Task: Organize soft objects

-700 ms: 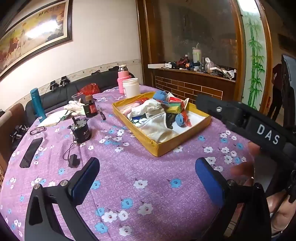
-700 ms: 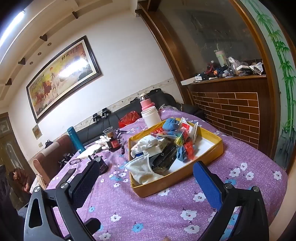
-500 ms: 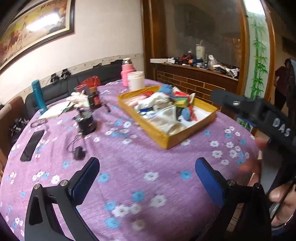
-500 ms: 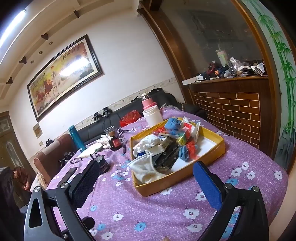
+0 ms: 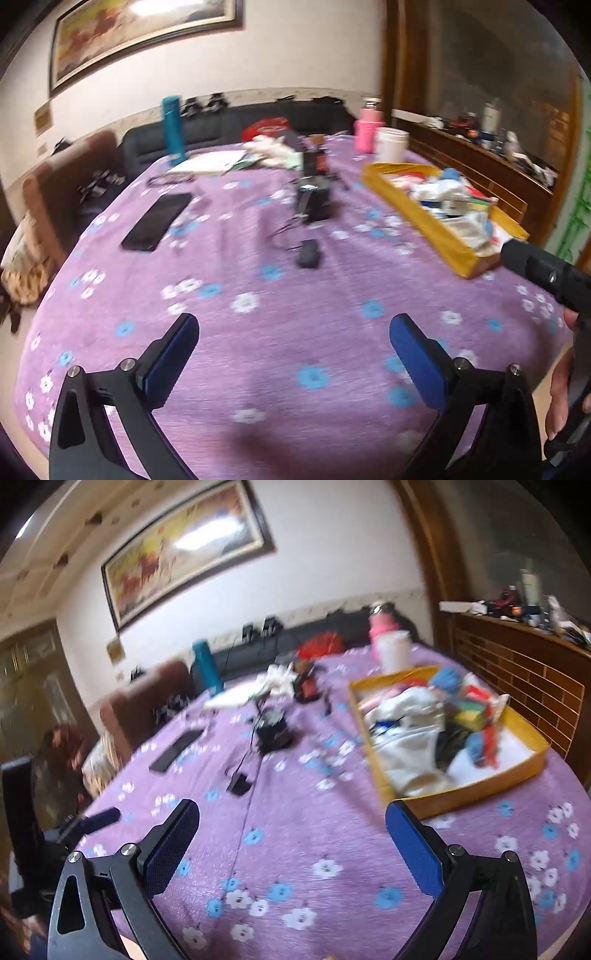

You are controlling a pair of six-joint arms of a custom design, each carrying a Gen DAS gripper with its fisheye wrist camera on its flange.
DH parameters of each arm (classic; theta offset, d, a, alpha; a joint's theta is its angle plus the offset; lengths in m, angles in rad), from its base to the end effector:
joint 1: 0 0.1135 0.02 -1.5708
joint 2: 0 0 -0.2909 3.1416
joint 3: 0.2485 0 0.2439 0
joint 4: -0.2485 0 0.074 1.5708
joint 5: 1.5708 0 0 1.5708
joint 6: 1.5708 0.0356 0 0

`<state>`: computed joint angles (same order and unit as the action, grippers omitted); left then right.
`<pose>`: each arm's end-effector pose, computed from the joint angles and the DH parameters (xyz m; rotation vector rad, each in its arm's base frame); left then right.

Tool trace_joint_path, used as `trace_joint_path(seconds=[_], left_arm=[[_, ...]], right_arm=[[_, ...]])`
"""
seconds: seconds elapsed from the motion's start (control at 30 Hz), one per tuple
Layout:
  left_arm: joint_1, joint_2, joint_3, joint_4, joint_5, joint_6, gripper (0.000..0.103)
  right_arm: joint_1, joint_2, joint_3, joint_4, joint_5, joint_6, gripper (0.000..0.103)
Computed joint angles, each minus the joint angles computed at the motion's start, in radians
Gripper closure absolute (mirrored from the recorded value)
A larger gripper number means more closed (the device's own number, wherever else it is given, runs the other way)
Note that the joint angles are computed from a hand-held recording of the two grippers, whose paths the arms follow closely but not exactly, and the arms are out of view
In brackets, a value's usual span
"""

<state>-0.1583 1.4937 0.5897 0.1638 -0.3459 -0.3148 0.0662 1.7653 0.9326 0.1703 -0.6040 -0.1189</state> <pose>0.2688 -0.0307 0.1824 -0.3496 2.2353 0.1500 0.3590 0.0441 0.2009 -0.5230 2.1054 0.6403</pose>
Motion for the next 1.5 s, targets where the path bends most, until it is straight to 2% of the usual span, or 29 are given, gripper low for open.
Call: trace_joint_path(seconds=[0.13, 0.2, 0.27, 0.4, 0.47, 0.53, 0.83, 1.1, 1.33, 1.5], left_arm=[[0.124, 0.038, 0.031, -0.030, 0.119, 0.017, 0.000], [0.156, 0.070, 0.076, -0.078, 0.124, 0.033, 0.000], [0.168, 0.090, 0.103, -0.093, 0.113, 0.054, 0.000], [0.195, 0.164, 0.164, -0.117, 0.133, 0.098, 0.000], [0.214, 0.205, 0.200, -0.137, 0.153, 0.106, 0.000], [0.232, 0.243, 0.233, -0.154, 0.175, 0.116, 0.000], [0.299, 0.385, 0.372, -0.225, 0.286, 0.129, 0.000], [0.334, 0.478, 0.499, -0.300, 0.344, 0.169, 0.000], [0.328, 0.499, 0.507, -0.268, 0.307, 0.191, 0.000], [0.317, 0.504, 0.518, -0.284, 0.271, 0.202, 0.000]], right_arm=[[0.120, 0.127, 0.189, -0.248, 0.109, -0.032, 0.001], [0.156, 0.210, 0.286, -0.342, 0.150, -0.015, 0.001], [0.187, 0.261, 0.346, -0.380, 0.217, 0.010, 0.001], [0.229, 0.322, 0.418, -0.385, 0.330, 0.039, 0.001], [0.239, 0.365, 0.482, -0.432, 0.389, 0.062, 0.001], [0.239, 0.411, 0.544, -0.479, 0.396, 0.093, 0.001], [0.251, 0.495, 0.648, -0.489, 0.452, 0.163, 0.001], [0.288, 0.555, 0.742, -0.507, 0.567, 0.203, 0.001], [0.316, 0.620, 0.863, -0.580, 0.652, 0.205, 0.001], [0.316, 0.617, 0.855, -0.573, 0.646, 0.204, 0.001]])
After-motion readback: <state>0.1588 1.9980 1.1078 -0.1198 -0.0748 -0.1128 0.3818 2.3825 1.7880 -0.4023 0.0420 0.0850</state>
